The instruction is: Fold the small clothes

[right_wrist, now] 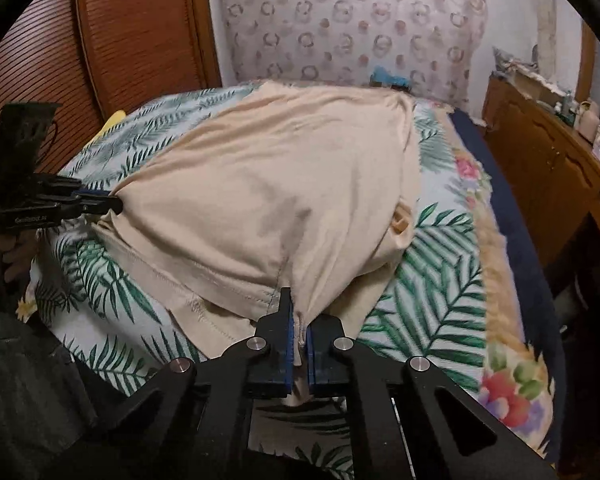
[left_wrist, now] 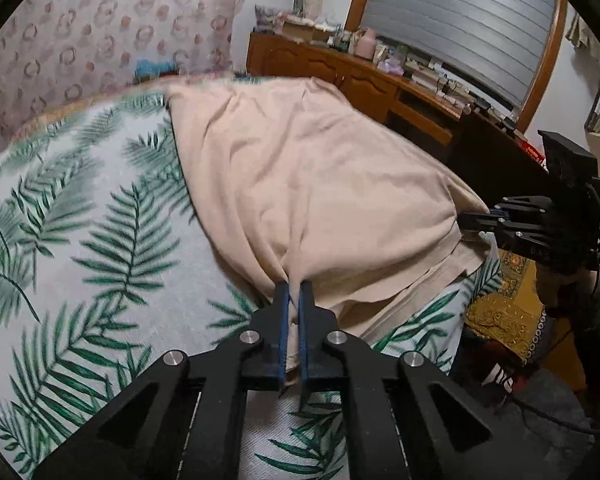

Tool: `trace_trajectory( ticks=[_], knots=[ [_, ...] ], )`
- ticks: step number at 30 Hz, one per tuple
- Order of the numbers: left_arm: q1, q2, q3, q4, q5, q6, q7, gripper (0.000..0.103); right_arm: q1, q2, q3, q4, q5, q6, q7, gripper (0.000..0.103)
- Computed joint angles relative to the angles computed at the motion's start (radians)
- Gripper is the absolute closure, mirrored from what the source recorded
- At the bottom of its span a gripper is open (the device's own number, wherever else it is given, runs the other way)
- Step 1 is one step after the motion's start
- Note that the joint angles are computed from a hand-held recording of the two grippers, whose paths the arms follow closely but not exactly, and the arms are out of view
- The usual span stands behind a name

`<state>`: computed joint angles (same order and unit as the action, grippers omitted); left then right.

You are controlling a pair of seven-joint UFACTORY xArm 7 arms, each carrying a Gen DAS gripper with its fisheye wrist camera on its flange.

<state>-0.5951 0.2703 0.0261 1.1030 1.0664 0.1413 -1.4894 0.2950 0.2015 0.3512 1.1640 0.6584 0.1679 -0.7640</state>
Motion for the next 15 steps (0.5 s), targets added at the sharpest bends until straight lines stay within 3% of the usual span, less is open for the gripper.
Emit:
trace_trajectory(
  ticks=[4,15],
  knots=[
    [-0.022,-0.03,0.024,0.022,0.143,0.018,-0.135,0.099,-0.035,-0.03,0.045,-0.009,0.136,-0.034,-0.114,0.099],
    [0.074,-0.044,-0.062,0.063,0.23,0.059,-0.18,0.099,0.009,-0.052,0.012,-0.008,0.242,-0.072,-0.209,0.099]
  ],
)
